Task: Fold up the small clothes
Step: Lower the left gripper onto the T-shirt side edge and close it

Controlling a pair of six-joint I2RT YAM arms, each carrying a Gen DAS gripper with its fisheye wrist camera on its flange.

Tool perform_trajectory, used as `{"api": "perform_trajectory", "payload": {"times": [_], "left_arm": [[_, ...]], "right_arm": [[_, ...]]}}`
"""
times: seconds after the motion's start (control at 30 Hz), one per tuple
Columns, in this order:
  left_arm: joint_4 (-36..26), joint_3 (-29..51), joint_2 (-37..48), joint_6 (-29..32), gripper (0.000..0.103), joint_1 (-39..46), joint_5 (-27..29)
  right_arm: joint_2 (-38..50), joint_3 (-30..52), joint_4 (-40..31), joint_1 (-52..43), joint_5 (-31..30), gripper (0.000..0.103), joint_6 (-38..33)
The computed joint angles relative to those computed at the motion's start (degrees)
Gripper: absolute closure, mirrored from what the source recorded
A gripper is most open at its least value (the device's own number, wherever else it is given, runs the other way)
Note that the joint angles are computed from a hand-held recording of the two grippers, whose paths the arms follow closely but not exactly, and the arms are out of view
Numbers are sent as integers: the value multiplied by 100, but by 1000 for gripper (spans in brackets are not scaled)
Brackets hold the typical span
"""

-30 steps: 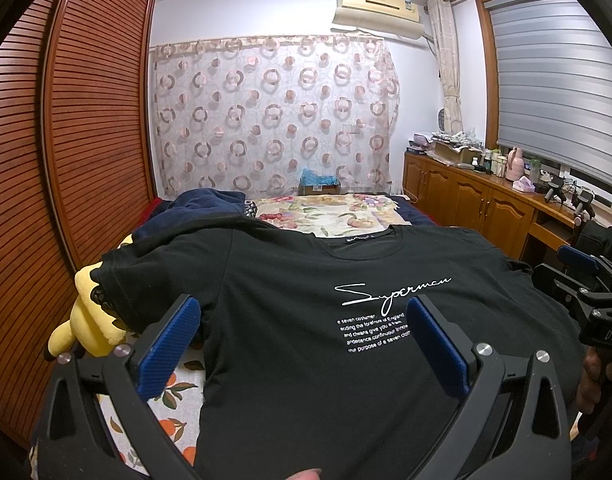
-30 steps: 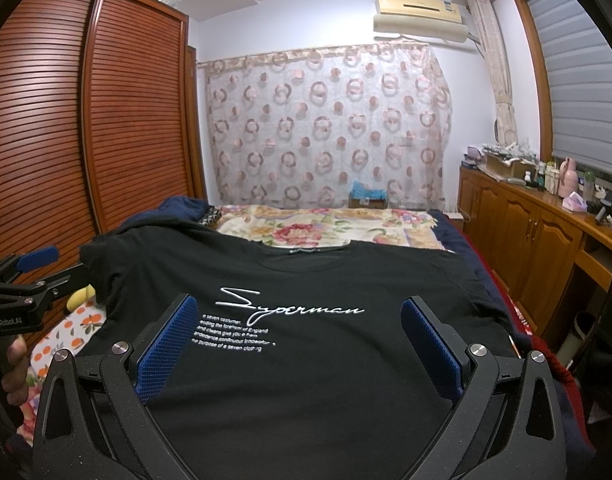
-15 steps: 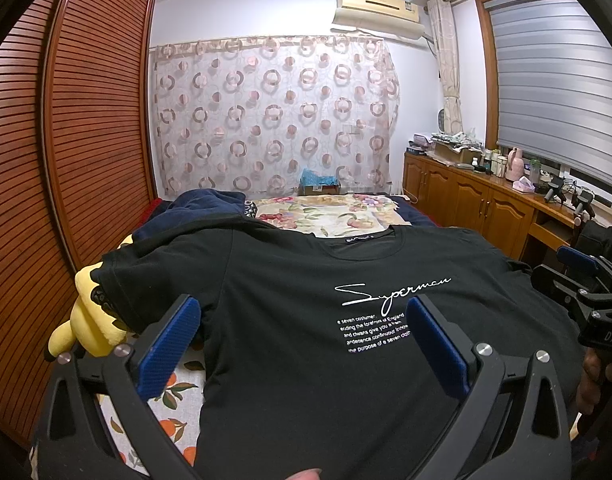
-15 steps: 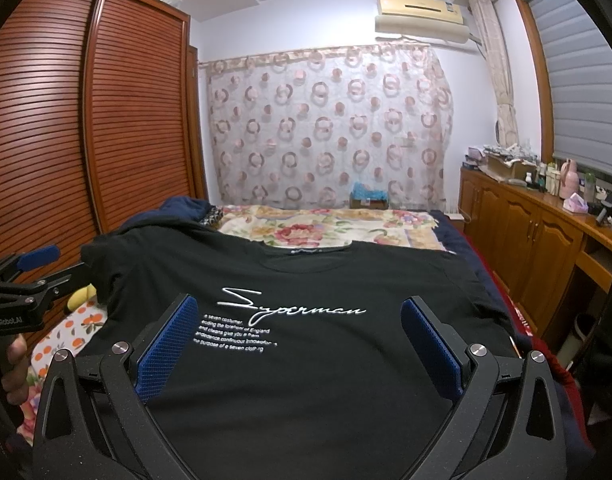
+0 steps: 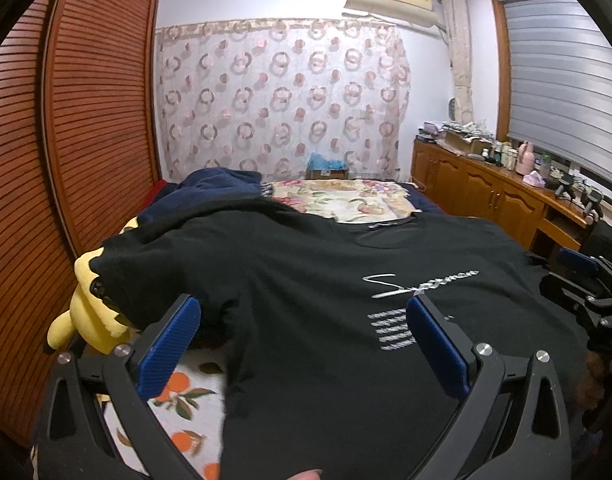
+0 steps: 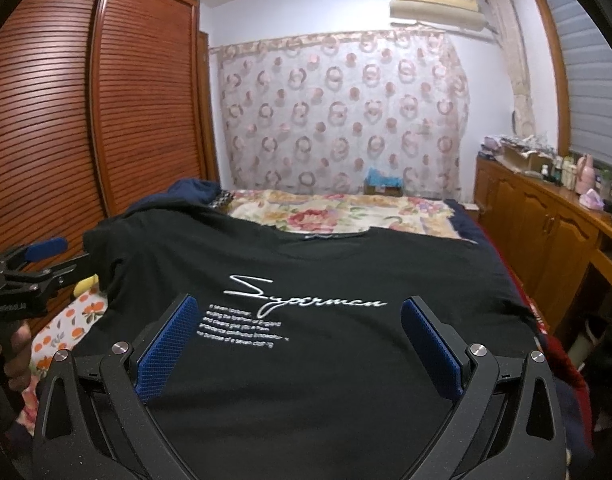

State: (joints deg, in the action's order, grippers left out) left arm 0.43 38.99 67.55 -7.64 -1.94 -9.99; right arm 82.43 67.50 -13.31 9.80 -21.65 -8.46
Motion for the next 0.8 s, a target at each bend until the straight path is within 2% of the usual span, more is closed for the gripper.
{"api": "perform_trajectory", "payload": {"times": [0.17, 0.53, 0.63, 0.8], "left_arm": [[-37, 241, 317, 228, 0, 715, 512], [-389, 1135, 1107, 748, 0, 2068, 1516], [-587, 1531, 1392, 757, 5, 2531, 1928], [-1028, 2353, 2047, 842, 21, 3065, 2338]], "right_arm": [[581, 570, -189, 191, -127, 0, -158], [2048, 2401, -1105, 659, -351, 1, -538], [2416, 2817, -1304, 732, -351, 1, -554], [2994, 3525, -1687, 772, -338, 1, -579]]}}
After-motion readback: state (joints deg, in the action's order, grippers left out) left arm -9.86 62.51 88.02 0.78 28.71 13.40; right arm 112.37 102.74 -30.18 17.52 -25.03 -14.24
